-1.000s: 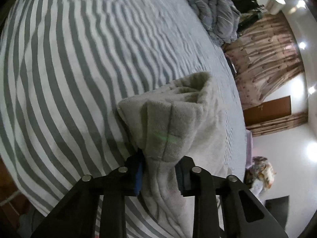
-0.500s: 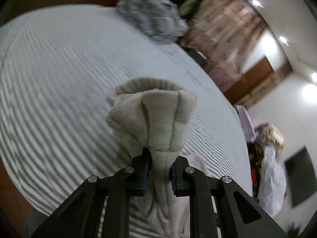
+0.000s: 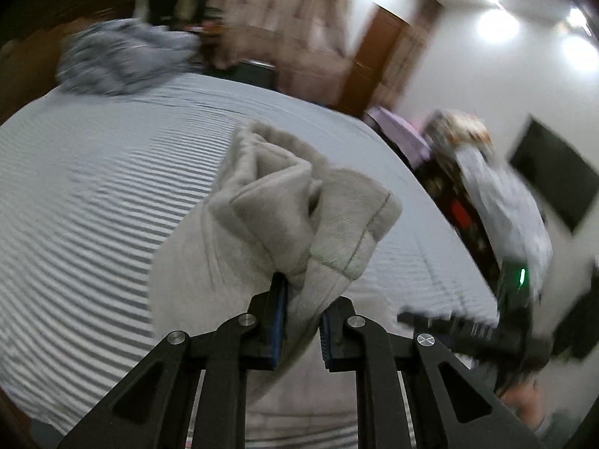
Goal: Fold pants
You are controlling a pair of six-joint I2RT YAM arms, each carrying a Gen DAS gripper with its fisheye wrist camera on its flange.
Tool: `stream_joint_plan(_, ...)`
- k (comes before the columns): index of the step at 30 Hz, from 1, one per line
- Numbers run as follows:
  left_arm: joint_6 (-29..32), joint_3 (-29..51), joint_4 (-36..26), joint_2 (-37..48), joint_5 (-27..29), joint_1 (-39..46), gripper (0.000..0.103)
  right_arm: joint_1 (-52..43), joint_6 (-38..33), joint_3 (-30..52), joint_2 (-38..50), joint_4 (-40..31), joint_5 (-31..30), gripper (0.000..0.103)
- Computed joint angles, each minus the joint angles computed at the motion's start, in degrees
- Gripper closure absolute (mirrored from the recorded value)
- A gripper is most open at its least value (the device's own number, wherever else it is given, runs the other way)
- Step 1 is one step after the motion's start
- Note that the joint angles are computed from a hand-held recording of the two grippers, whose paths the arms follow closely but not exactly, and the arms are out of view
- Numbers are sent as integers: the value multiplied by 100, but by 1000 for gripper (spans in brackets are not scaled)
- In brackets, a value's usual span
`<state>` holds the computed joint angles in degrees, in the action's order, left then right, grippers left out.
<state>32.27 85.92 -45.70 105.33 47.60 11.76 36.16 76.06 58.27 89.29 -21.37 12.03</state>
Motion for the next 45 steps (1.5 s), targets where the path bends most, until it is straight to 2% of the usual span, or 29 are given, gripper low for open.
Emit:
stream_joint_plan(3, 151, -1172, 522, -623, -278, -633, 88, -154, 301, -904, -839, 200, -23, 21)
stream_joint_plan(6, 209, -2420, 1308, -1151, -913, -1366, 88, -336, 513, -1607, -1400, 426, -158, 21)
stream_joint_plan(10, 459, -3730, 2662, -1472, -1768, -1976, 88, -543, 816, -2685, -1999, 1346, -534, 21)
stream_joint_plan(13, 740, -4184, 2965, -1715, -1910, -1987, 86, -674, 837, -3140, -2039, 2115, -796, 20)
stream_joint_plan(15, 752, -4048, 2907, -1661, -2045, -2147, 84, -732, 746, -3183, -1782, 2599, -975, 20)
stream_joint_plan(19, 860, -3932, 2562, -1744, -2016, -2062, 81, -760, 396, -2797, -1173, 3011, -1233, 20)
stream_joint_plan(24, 1221, -3460, 1739, -1583, -1711, -1713, 79, -731, -206, -2096, -844, 2503, -1516, 20)
stream_joint_plan(26, 1354, -3315, 1396, -1551, -1598, -1627, 78, -708, -229, -1965, -755, 2417, -1650, 21)
stream_joint_plan(30, 2127, -3028, 419, -1524, -1006, -1113, 73, -667, -339, -1658, -475, 2358, -1860, 21)
stream_joint_plan(32, 2231, -2794, 80, -1407, -908, -963, 73, -711, -318, -1610, -261, 2527, -2128, 21)
stream_joint_plan(34, 2295, -2424, -213, -1122, -834, -677, 73, -712, -427, -1342, 44, 2268, -2104, 22)
stream_joint_plan(39, 1723, -1643, -140, -456, -1003, -205, 73, -680, -681, -934, 311, 1795, -1885, 23)
stream_joint_plan(42, 1540, -1308, 76, -88, -1120, 90, 73, -735, -768, -850, 406, 1568, -2078, 23)
stream_joint_plan(45, 1383, -1189, 307, 174, -1260, 199, 73, -750, -764, -1122, 327, 1798, -2260, 23)
